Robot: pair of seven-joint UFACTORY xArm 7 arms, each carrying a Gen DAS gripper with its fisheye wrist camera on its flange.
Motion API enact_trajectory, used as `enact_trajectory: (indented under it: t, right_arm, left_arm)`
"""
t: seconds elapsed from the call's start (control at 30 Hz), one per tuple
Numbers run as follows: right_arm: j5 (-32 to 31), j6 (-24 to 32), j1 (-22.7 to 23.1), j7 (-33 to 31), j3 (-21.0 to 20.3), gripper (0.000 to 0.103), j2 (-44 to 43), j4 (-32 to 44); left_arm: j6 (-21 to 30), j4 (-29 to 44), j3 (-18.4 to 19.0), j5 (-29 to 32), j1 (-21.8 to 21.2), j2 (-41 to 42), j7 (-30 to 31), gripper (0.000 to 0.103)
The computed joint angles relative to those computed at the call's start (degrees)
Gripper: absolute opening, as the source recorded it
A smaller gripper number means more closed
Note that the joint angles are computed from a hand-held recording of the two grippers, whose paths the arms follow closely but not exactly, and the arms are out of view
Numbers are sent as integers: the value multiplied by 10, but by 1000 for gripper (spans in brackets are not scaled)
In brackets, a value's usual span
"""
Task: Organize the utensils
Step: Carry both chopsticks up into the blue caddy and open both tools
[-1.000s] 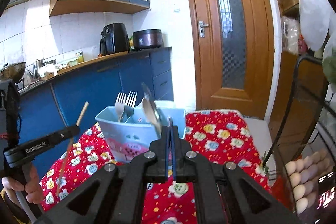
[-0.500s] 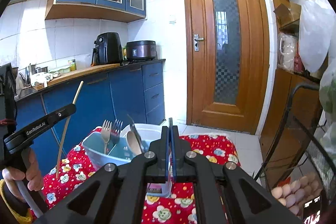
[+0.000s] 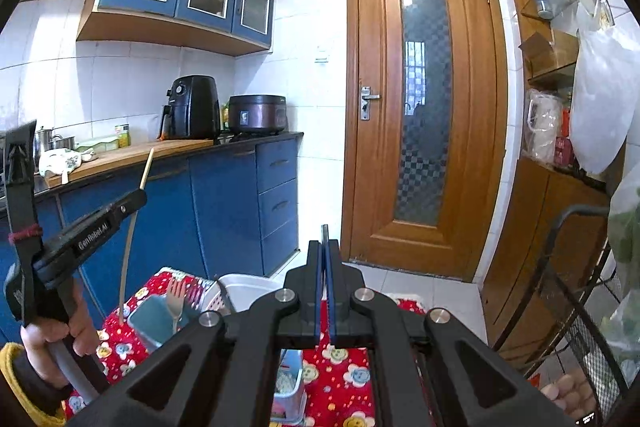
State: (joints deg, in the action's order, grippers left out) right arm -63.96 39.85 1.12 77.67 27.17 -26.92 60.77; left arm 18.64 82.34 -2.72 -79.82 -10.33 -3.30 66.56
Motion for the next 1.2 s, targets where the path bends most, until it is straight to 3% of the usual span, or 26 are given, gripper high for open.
enact_trajectory:
  t: [0.33, 0.77, 0.93, 1.2]
  right_arm:
    - [-61, 16, 8, 13, -17, 3, 60, 40]
    - [-83, -1, 73, 44, -81, 3, 109, 28]
    - [-75, -7, 83, 47, -89, 4, 111, 19]
    - [-45, -41, 88, 42, -99, 4, 106, 2]
  left_arm:
    - [-84, 33, -34, -37, -2, 58, 66, 4]
    - [-106, -1, -38, -131, -3, 52, 174, 4]
    - [-92, -19, -32, -116, -2, 46, 152, 4]
    - [-89, -44, -30, -110, -5, 29, 165, 4]
